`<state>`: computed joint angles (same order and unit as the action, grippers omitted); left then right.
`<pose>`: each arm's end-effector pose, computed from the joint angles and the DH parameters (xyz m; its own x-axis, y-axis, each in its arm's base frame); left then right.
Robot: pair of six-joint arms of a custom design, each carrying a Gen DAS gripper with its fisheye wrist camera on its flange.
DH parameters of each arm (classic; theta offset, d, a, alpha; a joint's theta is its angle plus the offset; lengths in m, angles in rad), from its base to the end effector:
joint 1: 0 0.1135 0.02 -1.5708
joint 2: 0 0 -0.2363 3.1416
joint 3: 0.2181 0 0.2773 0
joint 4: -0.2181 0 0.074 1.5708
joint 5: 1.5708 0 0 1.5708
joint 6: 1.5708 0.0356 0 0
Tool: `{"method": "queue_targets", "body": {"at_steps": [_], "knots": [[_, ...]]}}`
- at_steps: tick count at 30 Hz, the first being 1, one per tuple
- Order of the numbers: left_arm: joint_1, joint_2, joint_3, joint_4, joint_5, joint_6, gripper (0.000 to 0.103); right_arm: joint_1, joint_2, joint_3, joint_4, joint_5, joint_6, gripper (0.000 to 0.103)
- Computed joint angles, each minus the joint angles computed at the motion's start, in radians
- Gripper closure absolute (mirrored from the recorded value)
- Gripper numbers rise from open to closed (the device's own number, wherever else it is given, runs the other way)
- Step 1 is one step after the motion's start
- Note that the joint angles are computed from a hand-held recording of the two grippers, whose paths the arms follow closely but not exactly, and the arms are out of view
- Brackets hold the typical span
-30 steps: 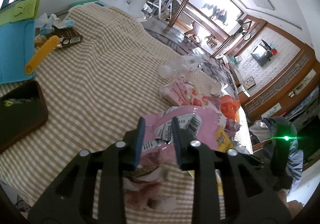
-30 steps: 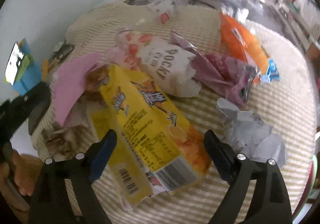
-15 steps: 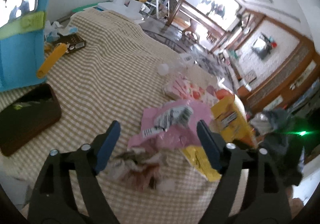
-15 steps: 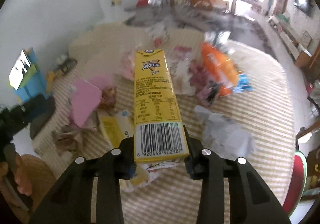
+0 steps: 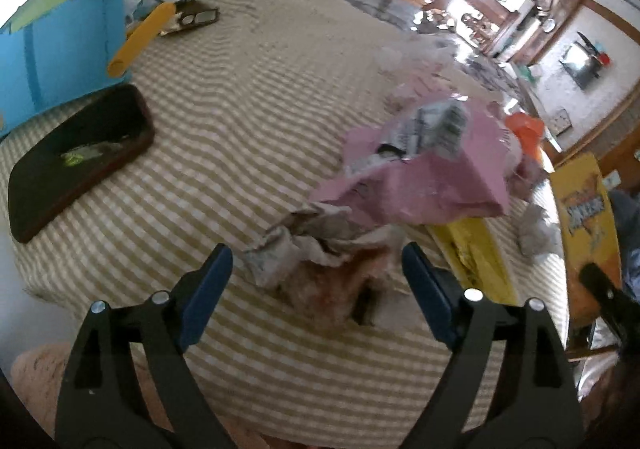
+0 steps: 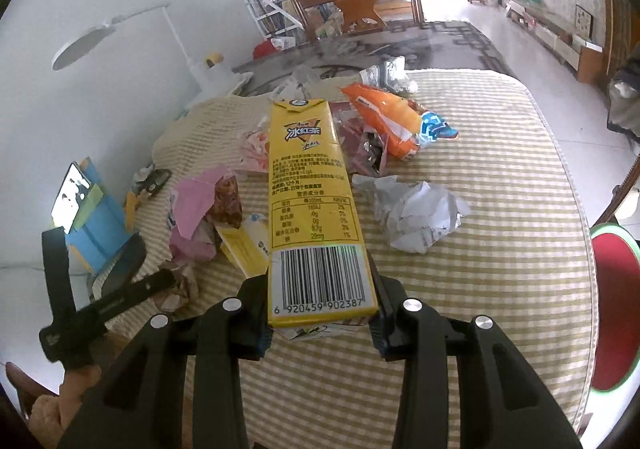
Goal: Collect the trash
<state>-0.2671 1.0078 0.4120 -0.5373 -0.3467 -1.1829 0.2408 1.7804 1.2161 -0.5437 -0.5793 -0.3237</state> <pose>0.1934 -0.0404 0.1137 -0.4316 -0.7845 -0.4452 -0.7674 0.5788 -0.2760 0.3608 0.1087 0.1577 -0.6849 -0.4423 -0.5791 -0.6906 0.6474 0.3224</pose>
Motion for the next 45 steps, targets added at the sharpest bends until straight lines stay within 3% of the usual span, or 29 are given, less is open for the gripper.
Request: {"method": "queue_targets", "body": {"at_steps": [4,7,15,19,24,29,38,45], "knots": [[0.062,0.017,-0.037,0.089,0.092,0.047,0.020,0.008,-0.039,-0.040,0.037,0.007,-0.002,0.066],[0.051,0.026,-0.039,0.120,0.094,0.068,0.038,0.002,-0.062,-0.063,0.060,0.003,0.003,0.066],[0.015,-0.020,-0.055,0.136,0.081,0.060,0.057,-0.034,-0.068,-0.072,0.067,-0.007,0.023,0.066],[-0.071,-0.120,-0.057,0.066,-0.027,0.035,0.058,-0.066,-0.080,-0.078,0.074,-0.026,0.030,0.066],[-0.258,-0.126,0.063,-0.024,-0.239,0.010,0.058,-0.105,-0.088,-0.077,0.080,-0.051,0.064,0.066],[-0.350,0.057,0.226,0.093,-0.276,0.153,0.058,-0.146,-0.108,-0.086,0.096,-0.053,0.077,0.066],[-0.361,0.516,0.524,0.376,-0.069,0.322,0.058,-0.352,-0.071,-0.055,0.133,0.010,0.048,0.066],[-0.363,0.900,0.886,0.381,0.115,0.336,0.058,-0.540,0.088,0.125,0.105,-0.012,0.205,0.066]]}}
